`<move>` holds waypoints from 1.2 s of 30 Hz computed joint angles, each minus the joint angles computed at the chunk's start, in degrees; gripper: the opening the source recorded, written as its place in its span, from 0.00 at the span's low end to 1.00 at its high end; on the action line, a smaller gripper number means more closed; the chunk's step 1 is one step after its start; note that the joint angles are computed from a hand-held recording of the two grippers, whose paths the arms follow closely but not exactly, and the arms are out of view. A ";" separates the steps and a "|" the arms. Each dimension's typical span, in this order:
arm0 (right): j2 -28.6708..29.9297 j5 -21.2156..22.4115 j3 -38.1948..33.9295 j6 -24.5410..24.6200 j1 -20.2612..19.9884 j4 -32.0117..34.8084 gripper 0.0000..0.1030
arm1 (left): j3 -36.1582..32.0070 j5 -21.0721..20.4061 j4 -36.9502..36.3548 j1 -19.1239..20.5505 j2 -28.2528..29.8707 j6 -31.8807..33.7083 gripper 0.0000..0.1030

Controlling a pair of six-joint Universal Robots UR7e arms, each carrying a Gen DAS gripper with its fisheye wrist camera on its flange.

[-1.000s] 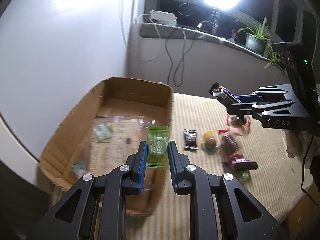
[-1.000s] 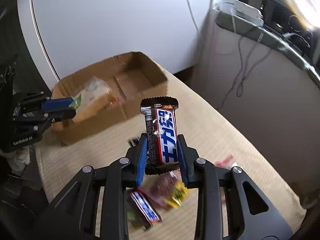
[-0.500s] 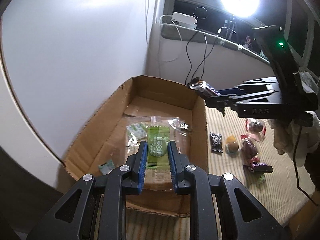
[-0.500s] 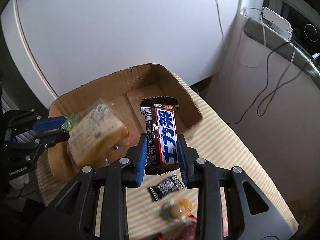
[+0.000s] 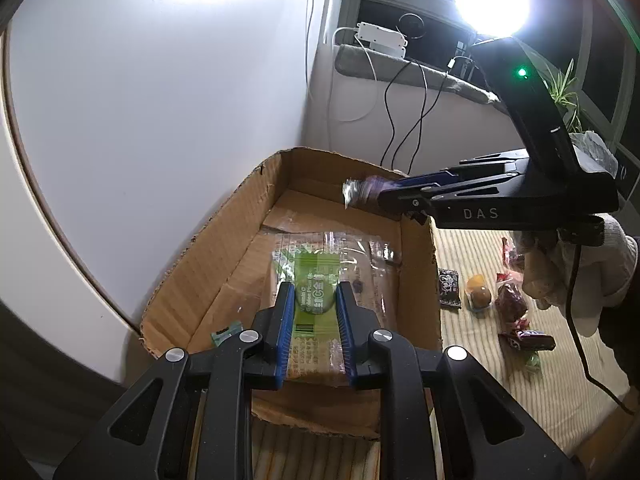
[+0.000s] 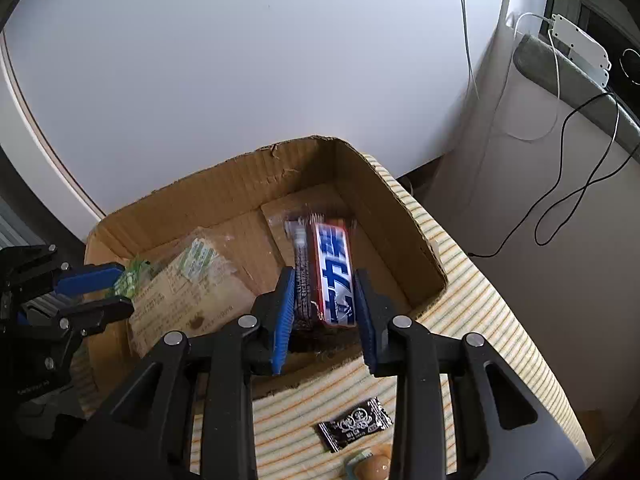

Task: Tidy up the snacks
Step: 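Carry the Snickers bar and green sweet into the box and release both, then move both grippers back over the remaining snacks on the bedspread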

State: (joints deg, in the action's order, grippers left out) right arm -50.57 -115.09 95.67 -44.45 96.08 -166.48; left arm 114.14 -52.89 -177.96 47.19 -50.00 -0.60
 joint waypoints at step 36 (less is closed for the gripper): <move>-17.16 0.70 16.07 -2.60 -5.26 -11.58 0.74 | 1.98 -3.42 -1.83 -5.39 1.04 -0.58 0.56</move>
